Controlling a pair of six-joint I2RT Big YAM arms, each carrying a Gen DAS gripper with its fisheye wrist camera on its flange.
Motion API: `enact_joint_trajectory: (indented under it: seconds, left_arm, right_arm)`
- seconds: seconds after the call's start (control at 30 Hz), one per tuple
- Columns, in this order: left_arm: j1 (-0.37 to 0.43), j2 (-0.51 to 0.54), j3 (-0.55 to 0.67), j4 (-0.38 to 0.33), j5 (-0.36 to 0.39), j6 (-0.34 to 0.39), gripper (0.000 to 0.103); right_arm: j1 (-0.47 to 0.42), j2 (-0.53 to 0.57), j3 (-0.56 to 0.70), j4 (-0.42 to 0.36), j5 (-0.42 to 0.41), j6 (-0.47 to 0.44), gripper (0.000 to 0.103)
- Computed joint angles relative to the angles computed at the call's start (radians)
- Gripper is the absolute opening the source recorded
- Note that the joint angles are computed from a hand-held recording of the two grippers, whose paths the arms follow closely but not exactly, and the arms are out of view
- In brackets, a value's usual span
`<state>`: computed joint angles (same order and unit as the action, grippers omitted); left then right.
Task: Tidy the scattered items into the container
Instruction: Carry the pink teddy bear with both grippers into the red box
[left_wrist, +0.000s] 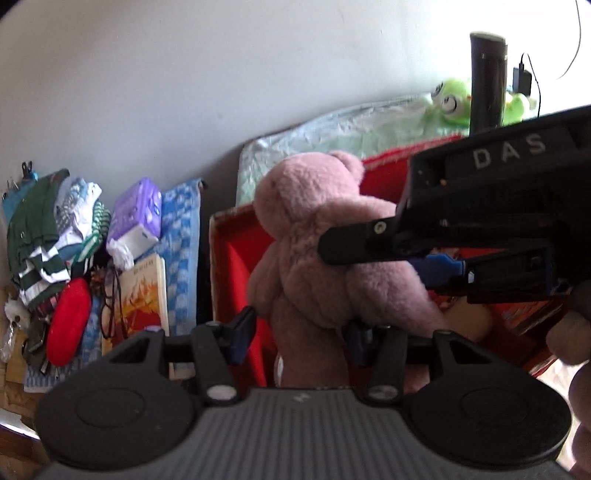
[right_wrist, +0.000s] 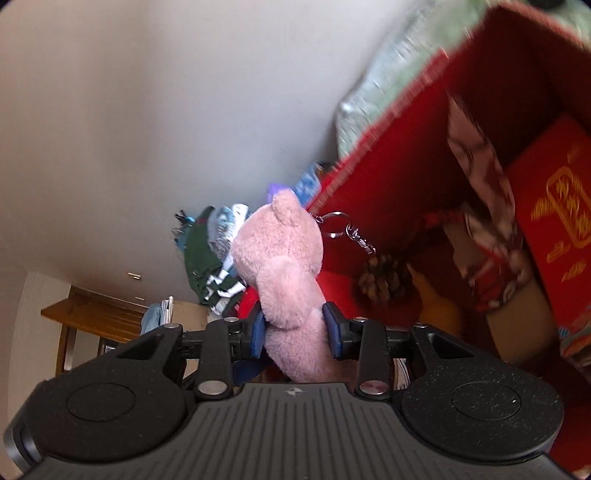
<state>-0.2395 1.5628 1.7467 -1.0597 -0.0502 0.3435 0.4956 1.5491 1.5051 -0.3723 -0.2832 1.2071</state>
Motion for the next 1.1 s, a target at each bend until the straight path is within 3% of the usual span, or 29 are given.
enact_joint_trajectory:
  seconds: [0.2, 0.3, 0.4, 0.87, 1.1]
  left_arm:
    - [0.016, -0.015, -0.034, -0.008, 0.021, 0.024, 0.052]
    - [0.020, -0.037, -0.066, 0.026, 0.016, 0.039, 0.052]
    - [0.025, -0.048, -0.082, 0.050, 0.020, 0.044, 0.052]
    - [0.059, -0.038, -0.026, -0.025, 0.147, 0.008, 0.061]
    - [0.073, -0.071, -0.025, 0.006, 0.227, -0.026, 0.063]
  right_arm:
    - [-0.006, 0.041, 0.030, -0.063, -0.068, 0.032, 0.035]
    - [-0.007, 0.084, 0.090, -0.143, -0.086, 0.020, 0.034]
    - [-0.009, 0.086, 0.090, -0.151, -0.116, 0.041, 0.034]
    - [-0.028, 0.107, 0.179, -0.307, -0.148, -0.148, 0.046]
    - [-0.022, 0.085, 0.190, -0.335, -0.077, -0.229, 0.044]
